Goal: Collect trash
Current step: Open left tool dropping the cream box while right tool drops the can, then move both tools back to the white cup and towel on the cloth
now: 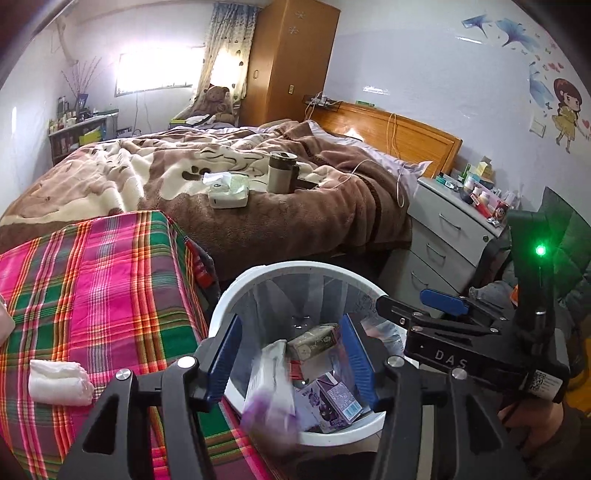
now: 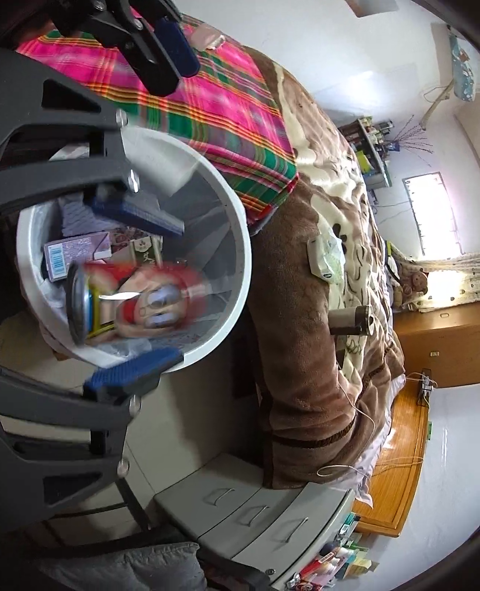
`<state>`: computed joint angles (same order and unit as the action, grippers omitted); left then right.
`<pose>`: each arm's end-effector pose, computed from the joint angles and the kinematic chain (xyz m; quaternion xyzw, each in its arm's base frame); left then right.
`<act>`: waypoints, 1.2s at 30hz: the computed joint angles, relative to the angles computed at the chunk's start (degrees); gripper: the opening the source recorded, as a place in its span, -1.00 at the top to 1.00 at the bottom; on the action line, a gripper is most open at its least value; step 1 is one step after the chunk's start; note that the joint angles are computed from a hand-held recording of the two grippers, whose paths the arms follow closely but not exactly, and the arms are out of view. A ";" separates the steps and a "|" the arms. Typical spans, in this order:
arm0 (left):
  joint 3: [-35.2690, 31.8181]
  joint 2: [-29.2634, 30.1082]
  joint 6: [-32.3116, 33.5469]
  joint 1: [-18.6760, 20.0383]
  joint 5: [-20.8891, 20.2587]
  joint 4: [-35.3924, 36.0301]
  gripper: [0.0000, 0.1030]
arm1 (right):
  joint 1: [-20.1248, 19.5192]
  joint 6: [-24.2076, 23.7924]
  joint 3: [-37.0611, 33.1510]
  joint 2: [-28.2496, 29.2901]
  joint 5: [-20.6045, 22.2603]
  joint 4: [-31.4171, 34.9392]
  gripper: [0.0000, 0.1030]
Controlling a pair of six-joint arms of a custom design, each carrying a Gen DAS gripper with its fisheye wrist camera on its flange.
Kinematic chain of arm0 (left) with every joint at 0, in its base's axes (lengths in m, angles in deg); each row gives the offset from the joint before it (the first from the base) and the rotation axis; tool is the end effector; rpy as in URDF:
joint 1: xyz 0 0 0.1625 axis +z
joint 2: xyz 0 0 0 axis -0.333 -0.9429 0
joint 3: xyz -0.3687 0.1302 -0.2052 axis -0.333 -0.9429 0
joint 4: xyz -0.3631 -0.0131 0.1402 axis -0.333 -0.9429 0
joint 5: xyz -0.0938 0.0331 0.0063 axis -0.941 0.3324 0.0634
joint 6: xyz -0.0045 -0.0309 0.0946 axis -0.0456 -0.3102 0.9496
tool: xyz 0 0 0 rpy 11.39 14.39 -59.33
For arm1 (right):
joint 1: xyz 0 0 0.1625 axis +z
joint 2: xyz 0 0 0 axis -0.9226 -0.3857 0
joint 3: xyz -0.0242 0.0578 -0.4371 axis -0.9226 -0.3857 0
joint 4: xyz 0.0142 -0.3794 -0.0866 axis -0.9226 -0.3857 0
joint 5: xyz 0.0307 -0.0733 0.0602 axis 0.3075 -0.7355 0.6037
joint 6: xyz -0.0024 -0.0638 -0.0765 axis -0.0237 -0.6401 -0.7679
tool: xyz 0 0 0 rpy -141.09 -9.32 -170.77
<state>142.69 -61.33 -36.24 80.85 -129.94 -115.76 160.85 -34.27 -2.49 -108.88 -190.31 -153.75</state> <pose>-0.1655 -0.6928 0.0890 0.2385 0.8812 -0.3457 0.2168 0.1349 -0.7299 0.0778 0.1648 -0.8797 0.3405 0.2881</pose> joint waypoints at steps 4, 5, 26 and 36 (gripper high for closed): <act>0.76 -0.66 -0.10 0.00 -0.01 -0.29 -0.09 | 0.32 -0.15 0.11 0.15 -0.85 -0.91 -0.39; 1.02 -0.82 0.00 -0.02 -0.01 -0.48 -0.09 | 0.37 -0.08 0.32 0.06 -0.93 -0.99 -0.39; 10.92 -8.69 0.89 -0.54 3.33 -10.07 -0.10 | 3.02 -0.91 4.75 -0.55 4.39 -6.25 -0.39; 15.24 -13.17 2.19 0.84 5.73 -15.44 -0.10 | 4.74 -1.93 5.01 0.91 7.34 -6.73 -0.39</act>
